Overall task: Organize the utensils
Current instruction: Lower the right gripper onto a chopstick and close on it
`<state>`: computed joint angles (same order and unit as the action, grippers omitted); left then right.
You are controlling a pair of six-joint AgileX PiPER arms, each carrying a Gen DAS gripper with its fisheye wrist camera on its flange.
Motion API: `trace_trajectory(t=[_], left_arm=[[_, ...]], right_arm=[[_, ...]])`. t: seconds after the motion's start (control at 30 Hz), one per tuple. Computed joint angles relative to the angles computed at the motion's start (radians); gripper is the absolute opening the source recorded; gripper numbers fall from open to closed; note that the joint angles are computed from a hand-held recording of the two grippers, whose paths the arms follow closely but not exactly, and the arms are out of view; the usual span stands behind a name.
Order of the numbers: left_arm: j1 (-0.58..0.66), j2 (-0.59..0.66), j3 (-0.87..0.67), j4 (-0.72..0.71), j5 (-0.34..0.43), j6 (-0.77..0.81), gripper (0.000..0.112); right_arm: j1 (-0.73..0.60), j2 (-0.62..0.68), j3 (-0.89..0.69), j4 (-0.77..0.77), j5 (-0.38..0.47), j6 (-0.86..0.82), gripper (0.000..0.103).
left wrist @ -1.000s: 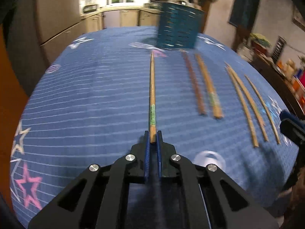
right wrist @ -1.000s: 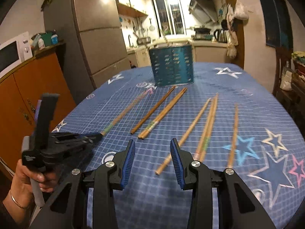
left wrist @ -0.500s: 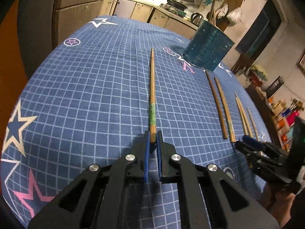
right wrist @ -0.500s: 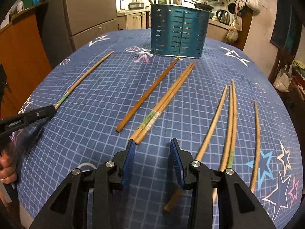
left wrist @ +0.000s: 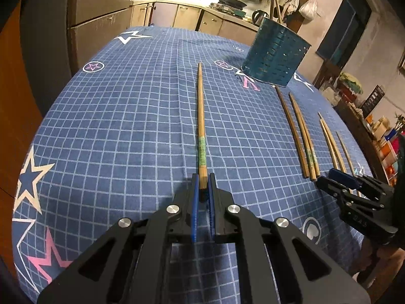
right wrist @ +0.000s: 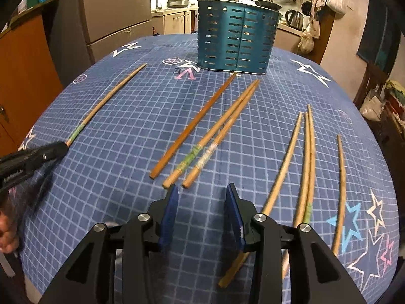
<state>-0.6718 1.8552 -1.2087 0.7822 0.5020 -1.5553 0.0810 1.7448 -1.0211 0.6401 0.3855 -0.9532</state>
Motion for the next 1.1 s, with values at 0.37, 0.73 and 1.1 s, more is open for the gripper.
trace_trajectory(t=[0.37, 0.73, 1.1], left_arm=[[-0.001, 0.025, -0.035, -0.013, 0.029, 0.036, 0.006], [-0.004, 0.03, -0.043, -0.012, 0.042, 0.042, 0.006], [-0.001, 0.033, -0.045, -0.015, 0.038, 0.052, 0.006]], right_arm=[[-0.029, -0.004, 0.025, 0.176, 0.021, -0.166, 0.041], [-0.012, 0.021, -0.007, 0.091, -0.042, -0.041, 0.041], [-0.057, 0.012, 0.01, 0.188, -0.006, -0.159, 0.027]])
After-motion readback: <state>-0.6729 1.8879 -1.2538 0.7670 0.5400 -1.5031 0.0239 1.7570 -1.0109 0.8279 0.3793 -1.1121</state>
